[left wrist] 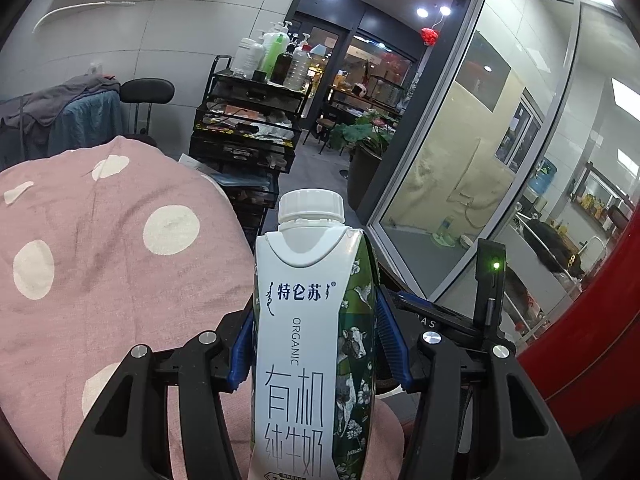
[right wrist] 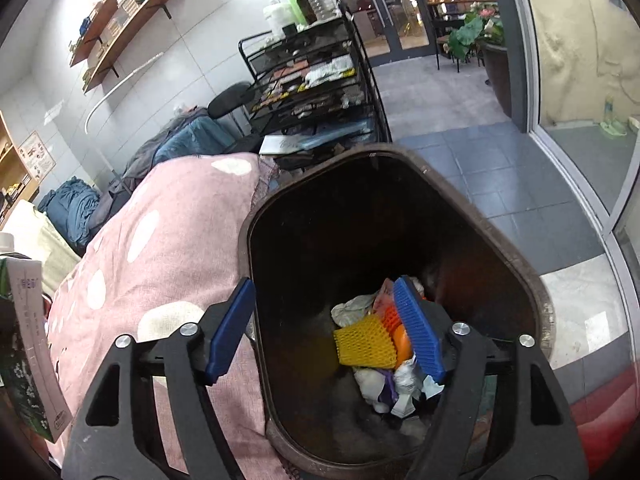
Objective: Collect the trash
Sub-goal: 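Carry the wrapper and carton over the bin and open both grippers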
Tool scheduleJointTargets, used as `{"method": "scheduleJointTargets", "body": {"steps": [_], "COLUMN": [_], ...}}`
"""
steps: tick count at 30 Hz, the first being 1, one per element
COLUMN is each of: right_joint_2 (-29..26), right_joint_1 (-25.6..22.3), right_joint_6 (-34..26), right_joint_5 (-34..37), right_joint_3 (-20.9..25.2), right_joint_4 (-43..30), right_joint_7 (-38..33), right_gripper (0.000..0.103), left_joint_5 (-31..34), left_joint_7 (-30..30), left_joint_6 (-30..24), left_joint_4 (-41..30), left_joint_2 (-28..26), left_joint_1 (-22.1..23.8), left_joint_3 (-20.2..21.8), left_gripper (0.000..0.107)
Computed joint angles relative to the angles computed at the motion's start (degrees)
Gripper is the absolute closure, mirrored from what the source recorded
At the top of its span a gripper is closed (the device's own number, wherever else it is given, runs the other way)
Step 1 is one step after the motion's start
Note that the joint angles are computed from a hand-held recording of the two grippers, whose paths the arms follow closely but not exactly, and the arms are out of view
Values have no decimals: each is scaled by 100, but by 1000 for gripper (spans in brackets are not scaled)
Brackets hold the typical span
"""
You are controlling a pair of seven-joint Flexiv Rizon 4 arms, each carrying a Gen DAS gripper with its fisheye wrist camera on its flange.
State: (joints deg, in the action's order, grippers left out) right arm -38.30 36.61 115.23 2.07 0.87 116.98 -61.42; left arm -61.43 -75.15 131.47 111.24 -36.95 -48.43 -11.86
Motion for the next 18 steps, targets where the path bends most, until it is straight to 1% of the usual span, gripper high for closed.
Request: {"method": "scheduleJointTargets", "body": {"steps": [2,6,8,9,11,14,16,18], "right_joint_2": [53,173,244,263,309,352,394,427], "right_joint_1": [282,694,929,955,1149,1497,1554,1489], "right_joint_6": [143,265,372,390,491,569,551,542], "right_joint_5": [258,694,972,1049,1342,1875,2097,2211], "right_joint_3": [-271,-632,-834,-850,-1024,-1369,-1438,-1401], "right_joint_4": [89,198,266,270,306,323,303,283], "right_joint_7": [-89,-340,-515,-579,-754,-1051,-1153,-1193], "right_gripper": [25,22,19,19,17,16,15,14], "left_joint_5": [6,35,-79,-157,-288,-906,-1380,-1874], "left_joint_7": [89,277,468,567,777,1480,2033,2633], "left_joint_6": [-80,-312,-503,-580,-780,-1039,-1140,-1191], "left_joint_4": [-84,-381,-586,-684,-906,-1367,-1683,-2005], "left_joint_2": [-25,-127,-197,-230,-320,-496,-613,-721], "left_joint_1": [13,33,-2,-33,-68,-273,-324,-320], "left_joint_3": [17,45,111,145,208,388,359,250], "left_gripper": [53,53,54,54,53,54,54,53]}}
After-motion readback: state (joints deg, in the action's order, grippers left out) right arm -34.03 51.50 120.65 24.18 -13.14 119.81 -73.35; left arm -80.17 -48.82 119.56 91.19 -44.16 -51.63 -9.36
